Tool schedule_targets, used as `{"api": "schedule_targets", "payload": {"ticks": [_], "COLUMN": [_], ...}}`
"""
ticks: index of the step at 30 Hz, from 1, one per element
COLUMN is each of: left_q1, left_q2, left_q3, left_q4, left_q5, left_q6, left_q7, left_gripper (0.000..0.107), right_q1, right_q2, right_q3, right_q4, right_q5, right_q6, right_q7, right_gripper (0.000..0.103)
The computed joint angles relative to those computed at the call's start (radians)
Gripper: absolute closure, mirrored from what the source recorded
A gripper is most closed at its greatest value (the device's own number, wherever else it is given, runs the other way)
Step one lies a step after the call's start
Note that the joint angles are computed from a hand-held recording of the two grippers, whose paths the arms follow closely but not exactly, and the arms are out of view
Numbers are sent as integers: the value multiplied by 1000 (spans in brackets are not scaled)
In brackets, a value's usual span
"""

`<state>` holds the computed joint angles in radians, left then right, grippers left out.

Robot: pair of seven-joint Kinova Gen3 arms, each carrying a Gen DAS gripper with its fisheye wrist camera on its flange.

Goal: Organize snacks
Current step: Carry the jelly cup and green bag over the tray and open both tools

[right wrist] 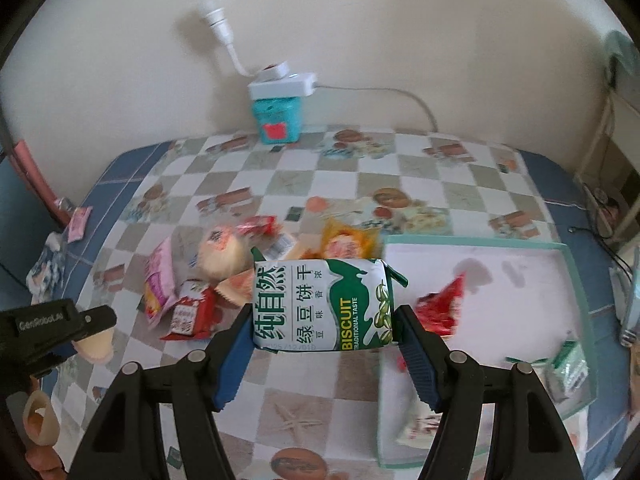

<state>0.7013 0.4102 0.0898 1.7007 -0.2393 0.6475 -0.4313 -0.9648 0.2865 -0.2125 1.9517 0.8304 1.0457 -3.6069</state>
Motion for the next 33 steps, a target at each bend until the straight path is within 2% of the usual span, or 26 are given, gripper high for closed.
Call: {"api": "schedule_targets", "payload": {"ticks": [7,19,26,33], "left_q1": [73,224,284,335], "left_q2": [22,90,151,241], "left_q3": [6,15,29,33], "left_q4": [-76,-245,-337,-481], "left_q5": [-57,-154,-163,-130], "left_q6": [51,144,193,294], "left_q7": [14,-13,-92,-197], "left_gripper": [67,67,67,67], "right_q1": [25,115,180,231], "right_q2": [-76,-236,-346,-400], "right_q3": [-15,-90,-156,-206], "right_q4": [85,259,361,430], "right_q5": [-31,-112,-187,-222], "right_q6": [22,52,69,47], "right_q7": [-84,-247,-335,-382], "right_gripper": [32,32,32,32]}}
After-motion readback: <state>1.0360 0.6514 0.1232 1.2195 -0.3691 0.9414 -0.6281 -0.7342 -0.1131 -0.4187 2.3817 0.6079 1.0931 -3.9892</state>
